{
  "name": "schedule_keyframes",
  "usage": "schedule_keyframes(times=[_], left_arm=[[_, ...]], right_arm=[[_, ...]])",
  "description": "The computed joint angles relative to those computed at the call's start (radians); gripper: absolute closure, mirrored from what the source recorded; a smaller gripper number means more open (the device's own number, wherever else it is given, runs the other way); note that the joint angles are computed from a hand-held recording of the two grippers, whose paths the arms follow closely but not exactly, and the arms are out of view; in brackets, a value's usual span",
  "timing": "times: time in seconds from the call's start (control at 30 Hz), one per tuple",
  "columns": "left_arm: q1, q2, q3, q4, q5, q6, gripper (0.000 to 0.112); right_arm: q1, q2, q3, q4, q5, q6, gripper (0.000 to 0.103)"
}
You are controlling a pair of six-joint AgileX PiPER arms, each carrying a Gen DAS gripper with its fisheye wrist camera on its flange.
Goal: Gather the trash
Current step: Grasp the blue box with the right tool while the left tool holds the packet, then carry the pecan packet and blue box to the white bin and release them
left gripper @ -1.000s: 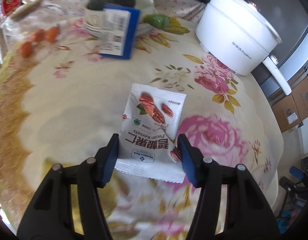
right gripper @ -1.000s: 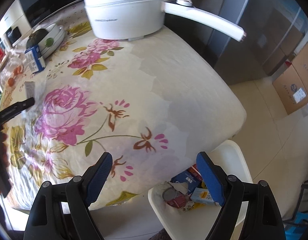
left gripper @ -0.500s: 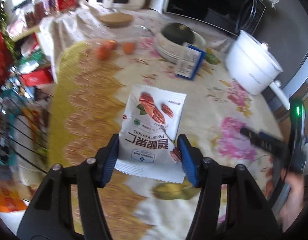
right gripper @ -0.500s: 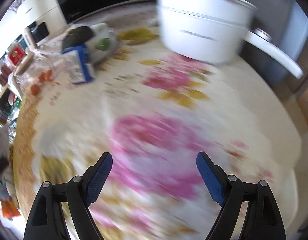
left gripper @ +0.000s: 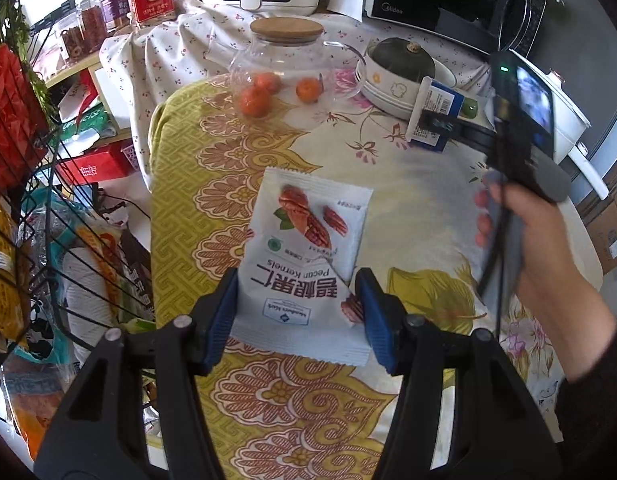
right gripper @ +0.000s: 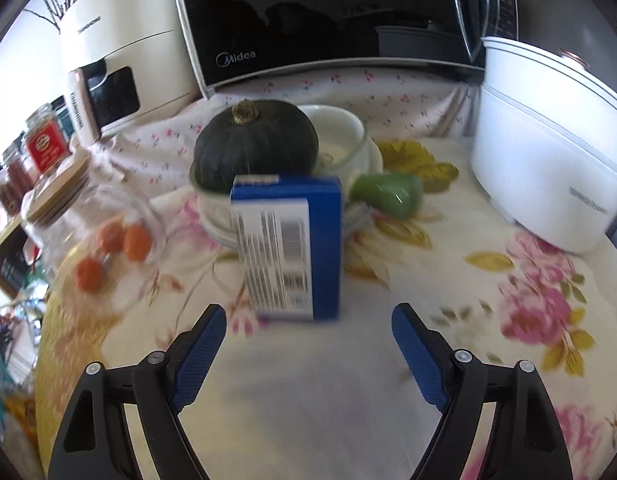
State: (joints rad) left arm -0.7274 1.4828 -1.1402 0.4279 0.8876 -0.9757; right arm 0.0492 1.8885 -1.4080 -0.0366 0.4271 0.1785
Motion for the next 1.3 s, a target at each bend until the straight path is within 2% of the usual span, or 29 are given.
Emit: schedule_keyframes(times=[0.1,0.2,0.23,0.27,0.3,0.37,0.4,0.6,0.83,1.1,1.3], left_arm=[[0.006,-0.018,0.022,0.002,-0.005,-0.001,0.052],[0.026,-0.023,0.034,-0.019,-0.018,0.009,0.052],[0.03,-0.023,0.035,-0.025,-0.021,0.01,0.052],[0.031,-0.022,0.033,-0.029,-0.022,0.01,0.052],[0.032,-0.021,0.031,-0.033,-0.024,0.012,0.052],[0.025,-0.017,0.02,-0.035,-0.024,0.007,0.052],[0.022,-0.014,0.015,-0.035,-0.023,0.006,0.052],[-0.015,0.002,-0.033,-0.049,-0.023,-0.011,0.052],[-0.077,0.005,-0.097,-0.05,-0.023,-0.074,0.052],[-0.176,0.06,-0.187,-0.032,0.018,-0.138,0.052],[-0.283,0.169,-0.326,-0.002,0.11,-0.097,0.052]], right_arm=[[0.013,0.045,-0.038,-0.048,-0.018,0.044,0.031],[0.018,0.081,-0.073,-0.007,-0.018,-0.008,0.037],[0.018,0.083,-0.078,-0.01,-0.007,-0.02,0.044],[0.021,0.088,-0.085,-0.017,0.002,-0.019,0.045],[0.02,0.09,-0.091,0.009,0.006,-0.047,0.051],[0.015,0.089,-0.105,0.058,0.04,-0.093,0.074],[0.012,0.08,-0.1,0.065,0.053,-0.1,0.08],[-0.046,-0.06,0.024,0.179,0.069,-0.277,0.08],[-0.182,-0.268,0.145,0.295,0.172,-0.502,0.08],[-0.461,-0.479,0.269,0.465,0.382,-0.872,0.08],[-0.703,-0.571,0.313,0.532,0.535,-1.134,0.08]])
